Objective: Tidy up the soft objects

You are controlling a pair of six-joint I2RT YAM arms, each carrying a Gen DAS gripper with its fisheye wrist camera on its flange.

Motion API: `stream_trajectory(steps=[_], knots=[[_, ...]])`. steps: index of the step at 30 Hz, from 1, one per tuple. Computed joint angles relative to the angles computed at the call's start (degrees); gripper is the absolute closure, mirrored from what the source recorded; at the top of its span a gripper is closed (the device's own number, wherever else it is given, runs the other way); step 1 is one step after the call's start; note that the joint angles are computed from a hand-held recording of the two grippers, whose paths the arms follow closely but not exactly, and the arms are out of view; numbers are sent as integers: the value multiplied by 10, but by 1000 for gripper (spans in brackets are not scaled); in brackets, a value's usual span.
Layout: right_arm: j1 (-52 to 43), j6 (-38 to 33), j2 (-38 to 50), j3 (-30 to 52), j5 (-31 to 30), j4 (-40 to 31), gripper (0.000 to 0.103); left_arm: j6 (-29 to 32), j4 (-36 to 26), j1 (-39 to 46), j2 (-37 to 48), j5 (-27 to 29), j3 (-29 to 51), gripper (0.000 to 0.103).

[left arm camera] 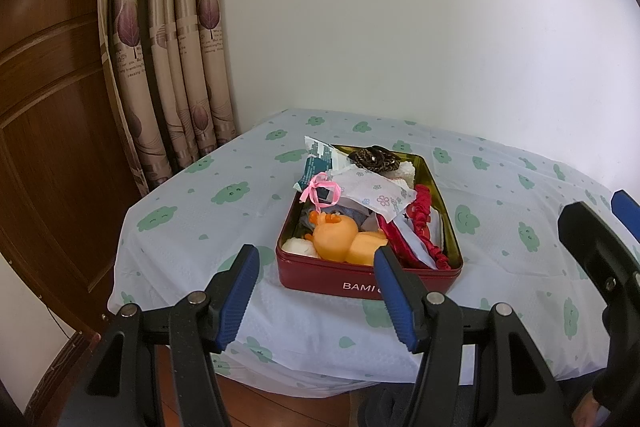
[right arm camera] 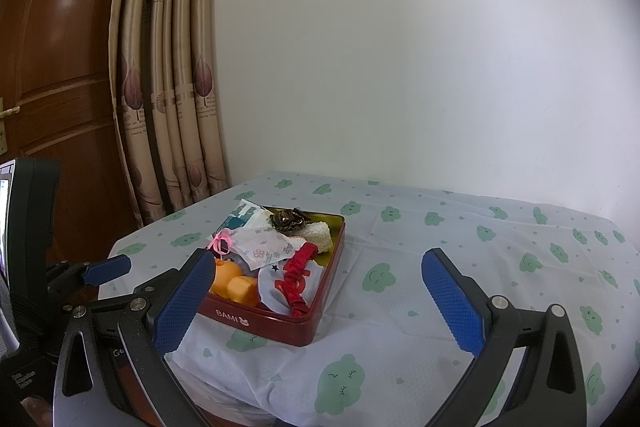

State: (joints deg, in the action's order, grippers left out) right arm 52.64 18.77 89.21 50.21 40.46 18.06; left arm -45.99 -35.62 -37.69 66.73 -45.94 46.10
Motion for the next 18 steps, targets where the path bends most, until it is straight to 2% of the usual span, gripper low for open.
stream_trajectory(steps=[18], knots=[[-2, 5, 2, 7, -1, -9, 0, 1, 0, 2, -1, 6, -5, 42]])
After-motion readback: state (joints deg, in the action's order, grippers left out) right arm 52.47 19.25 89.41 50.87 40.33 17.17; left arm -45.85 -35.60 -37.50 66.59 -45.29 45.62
